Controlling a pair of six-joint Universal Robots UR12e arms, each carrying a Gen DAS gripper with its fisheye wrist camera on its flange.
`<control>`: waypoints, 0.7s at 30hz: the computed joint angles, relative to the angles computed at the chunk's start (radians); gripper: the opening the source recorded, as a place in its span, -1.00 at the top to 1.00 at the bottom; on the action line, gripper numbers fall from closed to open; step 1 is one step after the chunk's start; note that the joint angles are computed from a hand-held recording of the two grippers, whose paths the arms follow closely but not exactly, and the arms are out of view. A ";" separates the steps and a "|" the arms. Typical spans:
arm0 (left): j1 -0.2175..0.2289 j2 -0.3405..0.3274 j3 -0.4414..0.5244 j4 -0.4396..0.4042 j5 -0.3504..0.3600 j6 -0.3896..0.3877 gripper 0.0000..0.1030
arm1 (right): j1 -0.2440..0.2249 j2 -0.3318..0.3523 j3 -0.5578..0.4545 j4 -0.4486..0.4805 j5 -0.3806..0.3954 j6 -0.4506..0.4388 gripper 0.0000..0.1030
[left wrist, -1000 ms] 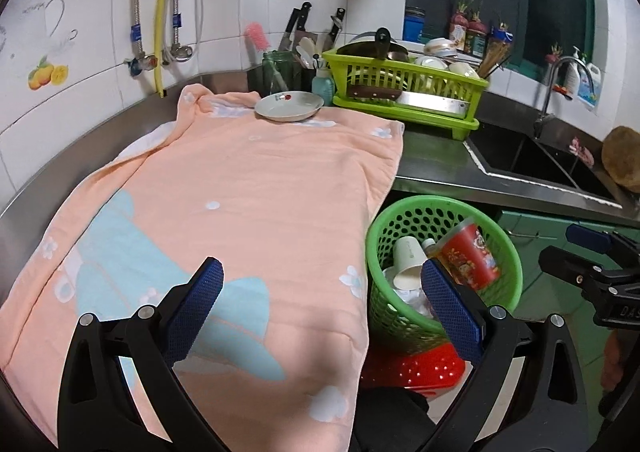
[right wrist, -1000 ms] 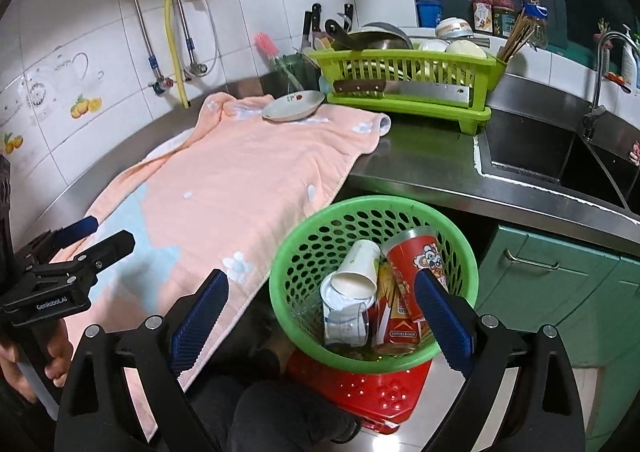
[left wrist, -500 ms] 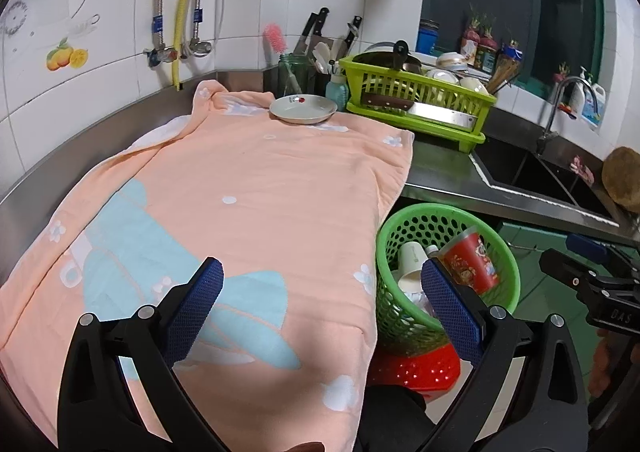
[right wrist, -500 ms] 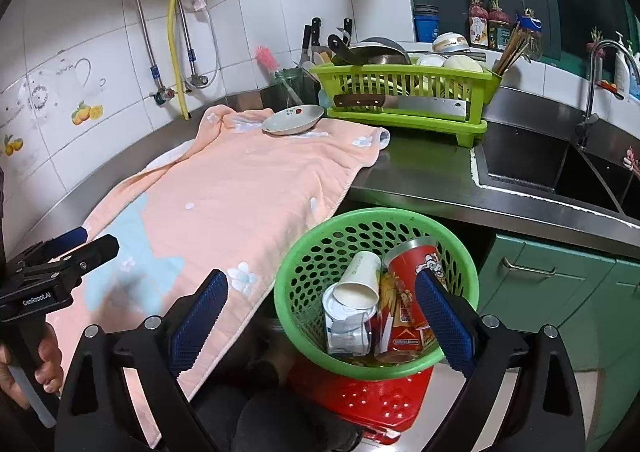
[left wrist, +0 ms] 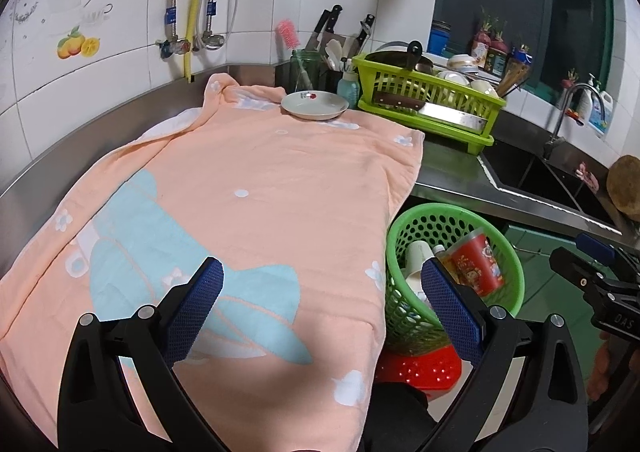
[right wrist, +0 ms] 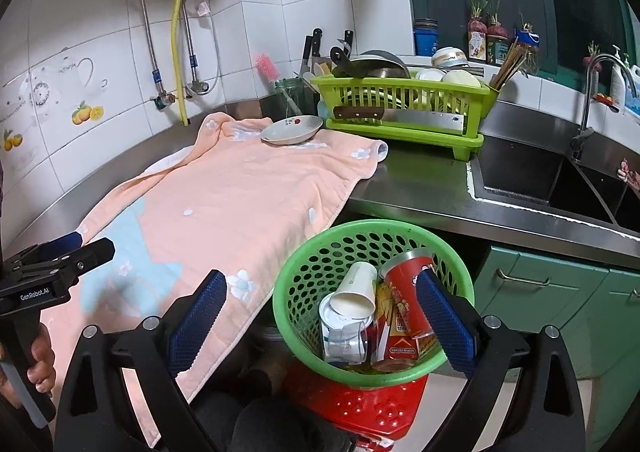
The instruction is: Collect trash
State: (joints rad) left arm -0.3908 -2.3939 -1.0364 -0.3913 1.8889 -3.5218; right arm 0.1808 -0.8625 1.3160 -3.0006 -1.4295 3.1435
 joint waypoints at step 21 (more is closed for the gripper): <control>-0.001 -0.001 0.000 -0.007 0.012 -0.013 -0.90 | 0.003 0.001 -0.005 0.005 0.011 -0.003 -0.79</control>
